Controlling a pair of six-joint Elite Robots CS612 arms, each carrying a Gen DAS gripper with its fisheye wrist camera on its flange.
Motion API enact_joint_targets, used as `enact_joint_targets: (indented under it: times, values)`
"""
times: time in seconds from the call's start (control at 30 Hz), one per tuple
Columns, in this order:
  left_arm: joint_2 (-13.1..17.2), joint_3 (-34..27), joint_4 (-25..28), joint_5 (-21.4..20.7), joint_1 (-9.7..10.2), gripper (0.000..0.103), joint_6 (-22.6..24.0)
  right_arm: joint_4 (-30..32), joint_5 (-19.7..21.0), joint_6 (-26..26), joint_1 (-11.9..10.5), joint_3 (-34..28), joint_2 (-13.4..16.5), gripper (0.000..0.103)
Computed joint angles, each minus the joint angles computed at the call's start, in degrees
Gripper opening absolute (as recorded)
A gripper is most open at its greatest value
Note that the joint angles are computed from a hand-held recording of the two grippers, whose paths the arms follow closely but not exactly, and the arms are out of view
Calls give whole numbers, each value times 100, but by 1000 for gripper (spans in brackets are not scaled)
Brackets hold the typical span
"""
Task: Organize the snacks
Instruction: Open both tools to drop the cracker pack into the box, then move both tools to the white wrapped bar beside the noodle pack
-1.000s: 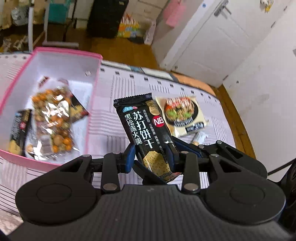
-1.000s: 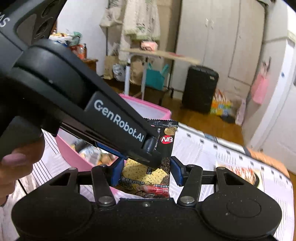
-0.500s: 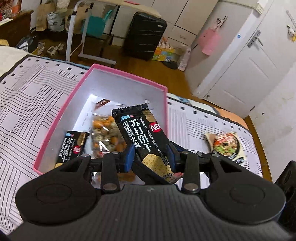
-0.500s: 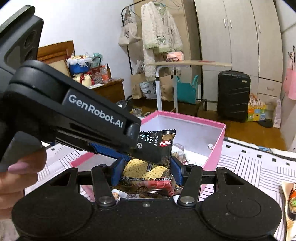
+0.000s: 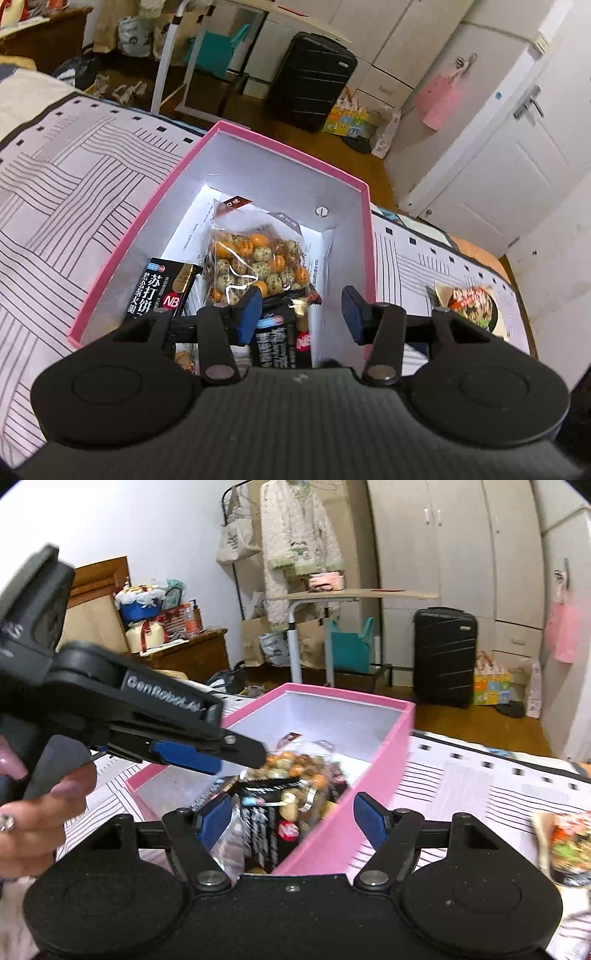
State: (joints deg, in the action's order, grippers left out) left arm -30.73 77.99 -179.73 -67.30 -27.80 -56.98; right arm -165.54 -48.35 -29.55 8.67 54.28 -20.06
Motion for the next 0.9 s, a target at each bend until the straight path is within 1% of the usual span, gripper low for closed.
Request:
enact_joint_targets:
  times: [0.07,0.13,0.27,0.37,0.43,0.5,0.6,0.67,0.73,0.8,0.83,0.9]
  values:
    - [-46,35,44,0,-33,47,112,-102,-148,-13,-77,222,-158,77]
    - [-101,63,86,-7,-85,47,298,-117,-457,-58,-151,416,-333,77]
    - [-196,23,223,-38,-197,47,755,124,-984,53,-317,625,-611,77]
    - [-225,-89,297,-270,-266,47,1251,270,-1016,212,-470,663,-726,77]
    - [-215,-198,256,-439,-323,48,1727,185,-1005,313,-552,693,-760,77]
    - [-171,-370,304,-542,-373,52,2131,105,-1107,267,-604,748,-788,77]
    - [-36,-786,605,-798,-403,52,2579,-50,-1397,280,-651,818,-800,77]
    - [90,-1105,797,-950,-418,52,2776,-12,-1475,355,-695,801,-779,77]
    - [246,-1455,986,-1008,-436,53,2940,-26,-1533,482,-751,769,-733,77]
    - [454,-1862,1166,-1071,-448,54,3149,-54,-1602,578,-786,695,-648,77]
    - [586,-2133,1371,-1085,-457,54,3244,-74,-1632,643,-799,634,-586,77]
    - [830,-2578,1639,-1169,-457,54,3290,-124,-1749,760,-811,506,-459,77]
